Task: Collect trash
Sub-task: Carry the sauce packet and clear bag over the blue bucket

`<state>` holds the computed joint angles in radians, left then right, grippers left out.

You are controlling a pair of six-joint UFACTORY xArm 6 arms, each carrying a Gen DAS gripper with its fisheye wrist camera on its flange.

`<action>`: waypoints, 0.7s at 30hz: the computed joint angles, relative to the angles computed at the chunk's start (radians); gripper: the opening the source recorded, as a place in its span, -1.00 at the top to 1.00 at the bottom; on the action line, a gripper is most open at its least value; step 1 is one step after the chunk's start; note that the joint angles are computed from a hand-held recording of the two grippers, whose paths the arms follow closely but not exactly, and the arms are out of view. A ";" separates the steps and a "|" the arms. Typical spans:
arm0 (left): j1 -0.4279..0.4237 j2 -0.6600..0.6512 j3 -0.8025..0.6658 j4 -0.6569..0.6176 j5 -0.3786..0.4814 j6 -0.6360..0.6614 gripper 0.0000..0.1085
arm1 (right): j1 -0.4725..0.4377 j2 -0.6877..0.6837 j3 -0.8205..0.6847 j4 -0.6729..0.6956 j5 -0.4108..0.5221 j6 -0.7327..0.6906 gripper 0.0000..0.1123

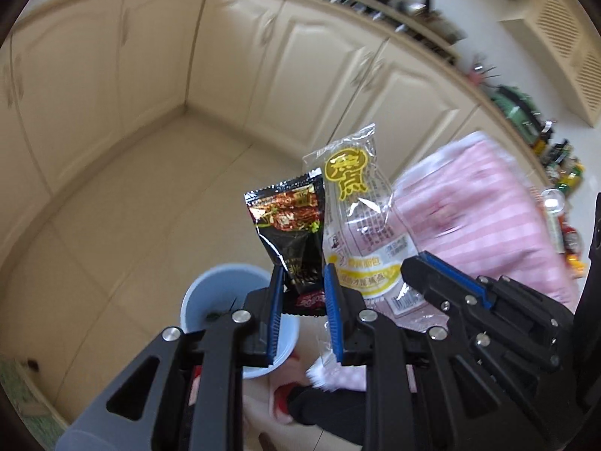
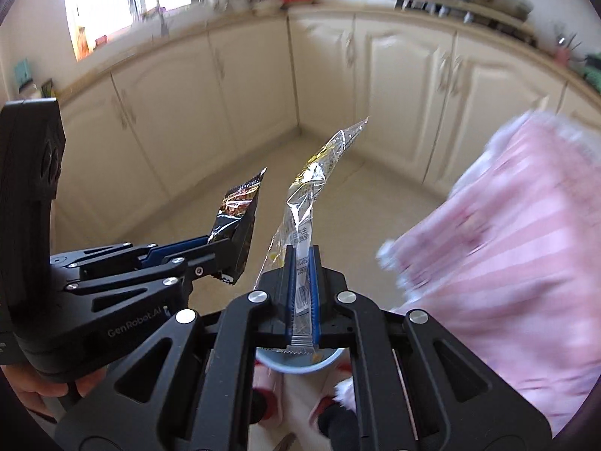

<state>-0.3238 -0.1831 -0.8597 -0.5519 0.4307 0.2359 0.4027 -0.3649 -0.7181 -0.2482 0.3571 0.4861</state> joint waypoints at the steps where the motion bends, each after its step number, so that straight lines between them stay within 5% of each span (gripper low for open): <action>1: 0.007 0.023 0.004 0.000 -0.001 -0.002 0.62 | 0.005 0.044 -0.004 0.017 -0.012 -0.005 0.87; 12: 0.029 0.333 -0.125 -0.014 0.018 0.018 0.60 | -0.025 0.304 -0.027 0.151 -0.072 -0.075 0.87; 21: 0.026 0.445 -0.189 0.004 0.002 -0.005 0.26 | -0.036 0.402 -0.057 0.256 -0.087 -0.153 0.87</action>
<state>-0.2981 0.2617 -1.0492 -0.5481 0.4324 0.2309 0.3668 0.0373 -0.7750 0.0080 0.2697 0.3332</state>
